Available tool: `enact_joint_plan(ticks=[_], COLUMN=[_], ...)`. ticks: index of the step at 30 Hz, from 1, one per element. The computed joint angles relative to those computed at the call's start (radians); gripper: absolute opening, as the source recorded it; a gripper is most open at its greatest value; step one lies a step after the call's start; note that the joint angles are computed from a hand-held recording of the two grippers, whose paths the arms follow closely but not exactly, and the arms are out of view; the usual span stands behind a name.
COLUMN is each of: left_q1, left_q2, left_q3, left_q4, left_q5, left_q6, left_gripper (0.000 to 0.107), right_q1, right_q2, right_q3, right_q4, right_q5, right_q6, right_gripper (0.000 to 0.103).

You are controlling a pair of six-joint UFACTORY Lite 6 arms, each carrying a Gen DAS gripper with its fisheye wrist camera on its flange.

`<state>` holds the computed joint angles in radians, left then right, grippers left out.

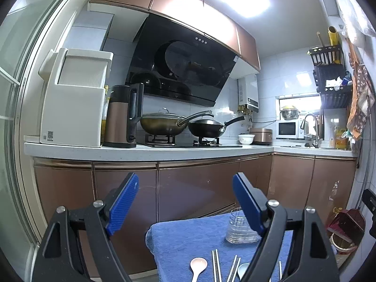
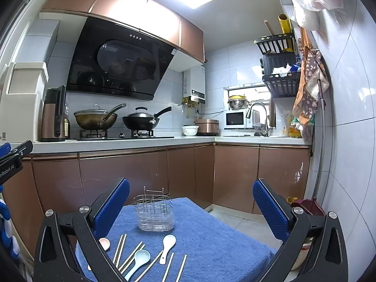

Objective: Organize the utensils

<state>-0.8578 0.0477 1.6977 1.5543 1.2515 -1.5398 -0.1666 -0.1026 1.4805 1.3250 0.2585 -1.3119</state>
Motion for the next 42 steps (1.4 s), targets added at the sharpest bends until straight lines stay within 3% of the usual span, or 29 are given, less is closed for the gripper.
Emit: enact_joint_plan(ticks=[7,15,21,27,31,35,40,42], left_q1=[0.002,0.032,0.028,0.095,0.189,0.335,0.464,0.516], left_q2=[0.038,0.069,0.099,0.099,0.104,0.135,0.271,0.376], left_q3=[0.044,0.089,0.108,0.123,0.137,0.148,0.248,0.358], left_q4=[-0.016,-0.075,-0.034,-0.104,-0.259,-0.536,-0.894,-1.079], left_q5=[0.005,-0.075,-0.021,-0.086,-0.209,-0.391,-0.501,-0.495], left_q6=[0.025,0.091,0.055,0.084,0.18,0.341,0.628,0.789], left_gripper=[0.081,0.081,0.081,0.081,0.081,0.081,0.08,0.08], right_q1=[-0.014,-0.029,-0.039,-0.049,-0.067,-0.084,-0.087,-0.083], right_q2=[0.022,0.044,0.073,0.118,0.188,0.291,0.449,0.525], right_q3=[0.015,0.033,0.055,0.086,0.156,0.246,0.403,0.487], right_q4=[-0.015,-0.016,-0.054,-0.089,-0.206,-0.318,-0.505,-0.575], right_q5=[0.009,0.01,0.009,0.018,0.071,0.152,0.234,0.275], right_q6=[0.025,0.036,0.074,0.117,0.245,0.367,0.543,0.604], right_gripper=[0.103,0.103,0.103,0.103,0.103,0.103,0.103,0.103])
